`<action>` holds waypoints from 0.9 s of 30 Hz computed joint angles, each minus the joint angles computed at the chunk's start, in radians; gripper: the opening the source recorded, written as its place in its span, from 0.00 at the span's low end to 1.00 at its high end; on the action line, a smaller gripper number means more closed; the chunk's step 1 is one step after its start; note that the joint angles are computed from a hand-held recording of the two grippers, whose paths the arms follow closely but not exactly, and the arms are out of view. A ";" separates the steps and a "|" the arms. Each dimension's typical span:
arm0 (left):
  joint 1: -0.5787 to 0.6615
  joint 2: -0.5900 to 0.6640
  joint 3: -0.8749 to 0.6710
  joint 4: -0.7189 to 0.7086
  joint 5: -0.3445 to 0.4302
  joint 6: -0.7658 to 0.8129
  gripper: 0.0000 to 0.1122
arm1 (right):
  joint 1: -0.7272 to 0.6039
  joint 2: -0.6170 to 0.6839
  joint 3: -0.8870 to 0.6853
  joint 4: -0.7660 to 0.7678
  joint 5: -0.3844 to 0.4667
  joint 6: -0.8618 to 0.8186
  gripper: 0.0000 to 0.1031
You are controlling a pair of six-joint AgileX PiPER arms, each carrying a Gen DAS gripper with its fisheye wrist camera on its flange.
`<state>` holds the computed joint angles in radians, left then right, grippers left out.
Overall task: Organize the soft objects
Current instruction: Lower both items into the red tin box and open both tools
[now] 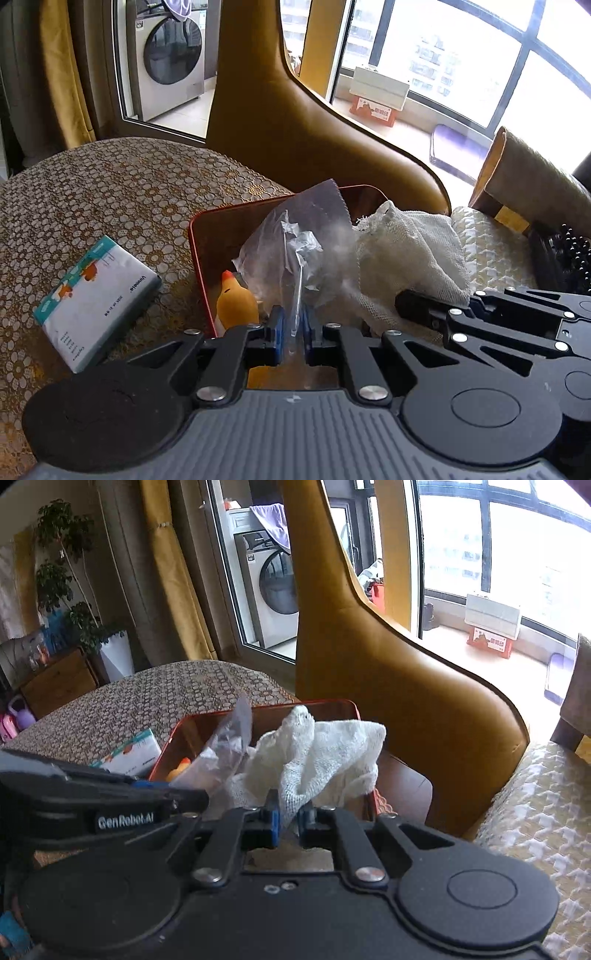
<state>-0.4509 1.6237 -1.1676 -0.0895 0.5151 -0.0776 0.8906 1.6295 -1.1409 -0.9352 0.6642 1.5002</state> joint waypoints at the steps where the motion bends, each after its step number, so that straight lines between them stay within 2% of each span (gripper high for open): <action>1: -0.002 -0.005 0.002 -0.001 0.000 0.004 0.09 | 0.000 0.000 -0.003 0.007 0.004 -0.006 0.08; 10: 0.000 -0.046 0.032 0.002 -0.009 0.009 0.11 | 0.044 -0.009 -0.005 -0.036 0.079 0.020 0.17; 12: 0.007 -0.055 0.037 -0.012 -0.007 0.021 0.15 | 0.054 -0.012 -0.008 -0.046 0.095 0.025 0.22; 13: 0.010 -0.061 0.042 -0.024 -0.011 0.032 0.20 | 0.058 -0.016 -0.005 -0.053 0.098 0.031 0.24; 15: 0.012 -0.073 0.049 -0.028 -0.017 0.038 0.31 | 0.071 -0.023 -0.003 -0.070 0.116 0.049 0.36; 17: 0.009 -0.091 0.061 -0.005 -0.027 0.022 0.48 | 0.089 -0.028 -0.001 -0.094 0.139 0.071 0.44; 24: 0.030 -0.180 0.118 -0.052 -0.026 0.086 0.51 | 0.135 -0.061 0.007 -0.115 0.190 0.109 0.53; 27: 0.024 -0.242 0.155 0.004 -0.025 0.044 0.52 | 0.171 -0.073 -0.007 -0.115 0.220 0.103 0.59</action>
